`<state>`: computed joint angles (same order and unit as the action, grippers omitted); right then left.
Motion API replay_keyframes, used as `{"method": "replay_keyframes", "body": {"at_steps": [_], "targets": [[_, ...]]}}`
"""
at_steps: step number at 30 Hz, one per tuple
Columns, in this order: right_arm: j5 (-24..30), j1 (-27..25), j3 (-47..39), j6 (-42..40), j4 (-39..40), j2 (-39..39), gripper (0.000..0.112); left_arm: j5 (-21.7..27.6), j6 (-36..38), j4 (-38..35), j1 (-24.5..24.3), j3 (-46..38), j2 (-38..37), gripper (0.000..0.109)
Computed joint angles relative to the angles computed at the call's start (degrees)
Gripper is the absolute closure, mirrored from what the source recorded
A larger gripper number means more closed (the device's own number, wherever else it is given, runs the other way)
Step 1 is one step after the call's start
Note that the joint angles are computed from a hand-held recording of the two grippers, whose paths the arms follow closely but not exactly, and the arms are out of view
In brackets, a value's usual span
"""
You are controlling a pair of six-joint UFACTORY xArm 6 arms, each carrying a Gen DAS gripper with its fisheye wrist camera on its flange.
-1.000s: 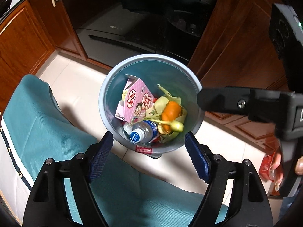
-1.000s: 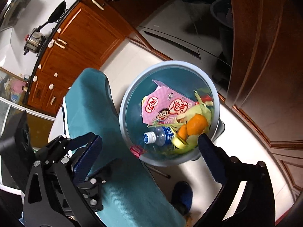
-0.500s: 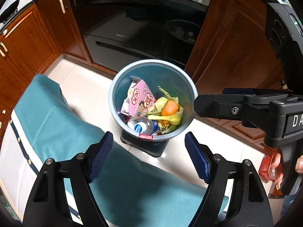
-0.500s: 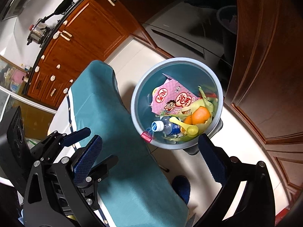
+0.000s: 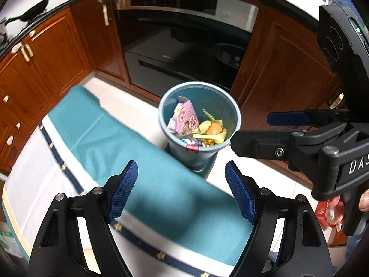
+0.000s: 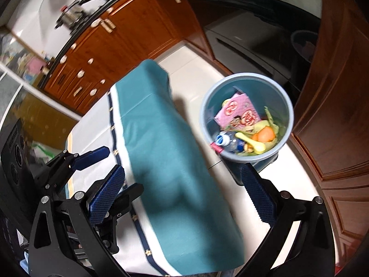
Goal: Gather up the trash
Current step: 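Move both grippers back over the table toward the round tan shell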
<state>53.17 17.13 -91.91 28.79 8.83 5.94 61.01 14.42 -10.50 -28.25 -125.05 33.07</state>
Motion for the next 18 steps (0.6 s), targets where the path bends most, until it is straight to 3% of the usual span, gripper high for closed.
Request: {"method": "replay_keyframes", "body": {"at_steps": [4, 8, 10, 18], "targets": [[1.66, 3.45, -2.63, 0.52, -1.09, 1.05, 0.015, -4.46, 0.82, -0.84, 1.76, 12.24, -8.25, 0.028], [3.19, 6.56, -5.4, 0.0, -0.97, 3.02, 0.015, -10.01, 1.77, -0.97, 4.4, 25.16, -16.87, 0.011], [3.64, 8.09, -6.75, -0.52, -0.35, 4.43, 0.015, -12.55, 2.5, -0.8, 5.84, 31.01, -20.76, 0.01], [8.66, 13.98, -16.35, -2.86, 1.63, 13.62, 0.015, -15.29, 4.65, 0.8, 12.83, 45.06, -28.87, 0.01]]}}
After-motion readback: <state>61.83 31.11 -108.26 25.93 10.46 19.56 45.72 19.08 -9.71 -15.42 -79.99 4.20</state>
